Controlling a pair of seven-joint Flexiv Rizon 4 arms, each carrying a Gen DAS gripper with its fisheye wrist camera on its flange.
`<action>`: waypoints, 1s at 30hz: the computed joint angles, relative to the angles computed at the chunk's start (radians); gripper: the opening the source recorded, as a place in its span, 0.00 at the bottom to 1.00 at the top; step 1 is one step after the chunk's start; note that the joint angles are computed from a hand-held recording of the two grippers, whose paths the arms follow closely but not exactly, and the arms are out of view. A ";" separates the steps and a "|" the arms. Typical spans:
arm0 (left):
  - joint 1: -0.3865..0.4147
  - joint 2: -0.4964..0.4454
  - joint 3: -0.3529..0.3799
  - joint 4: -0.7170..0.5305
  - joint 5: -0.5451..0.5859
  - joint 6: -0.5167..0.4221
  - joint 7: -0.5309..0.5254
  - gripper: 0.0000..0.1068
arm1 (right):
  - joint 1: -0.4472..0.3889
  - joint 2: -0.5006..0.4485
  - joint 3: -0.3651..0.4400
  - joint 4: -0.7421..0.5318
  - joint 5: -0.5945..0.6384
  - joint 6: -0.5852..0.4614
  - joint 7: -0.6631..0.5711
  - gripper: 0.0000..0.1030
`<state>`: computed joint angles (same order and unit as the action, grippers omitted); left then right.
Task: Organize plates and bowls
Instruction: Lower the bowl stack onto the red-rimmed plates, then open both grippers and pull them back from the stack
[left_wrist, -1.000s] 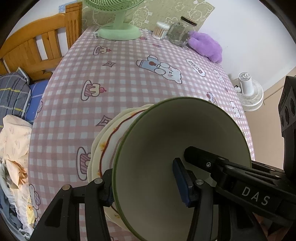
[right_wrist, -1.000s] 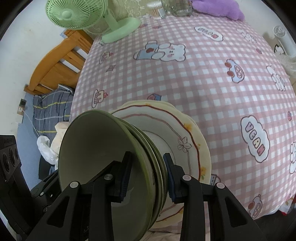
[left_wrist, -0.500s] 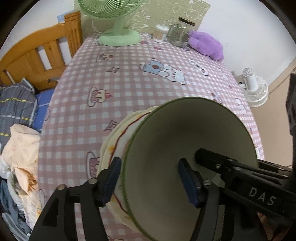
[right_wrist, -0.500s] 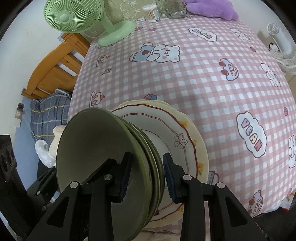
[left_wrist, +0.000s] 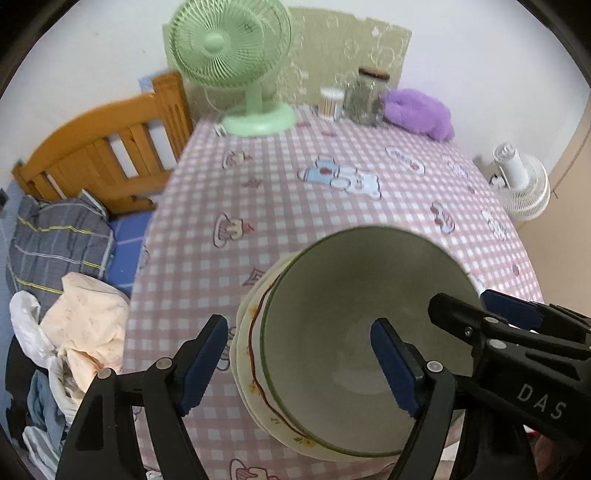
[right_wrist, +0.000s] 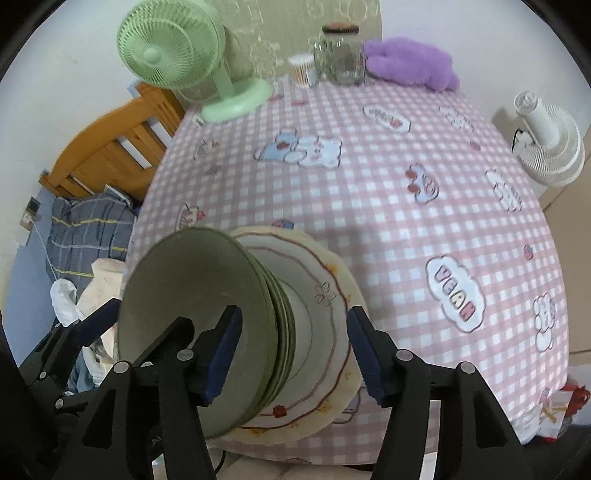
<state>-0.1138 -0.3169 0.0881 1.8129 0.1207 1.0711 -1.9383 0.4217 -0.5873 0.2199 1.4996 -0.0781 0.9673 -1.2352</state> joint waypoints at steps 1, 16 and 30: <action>-0.010 0.003 0.006 -0.004 0.013 0.002 -0.018 0.76 | -0.005 0.009 0.001 0.012 0.001 0.019 -0.008 0.61; -0.235 0.011 0.067 -0.147 0.454 -0.075 -0.587 0.91 | -0.129 0.149 -0.011 0.255 0.005 0.362 -0.127 0.74; -0.334 0.010 0.002 -0.127 0.692 -0.151 -0.907 0.94 | -0.055 0.197 -0.285 0.590 -0.162 0.783 -0.068 0.75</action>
<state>-0.4482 -0.3065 0.0904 1.6862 0.8125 0.9201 -2.8449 0.3664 -0.3900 -0.0656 2.0897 -0.2404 1.7498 -1.3029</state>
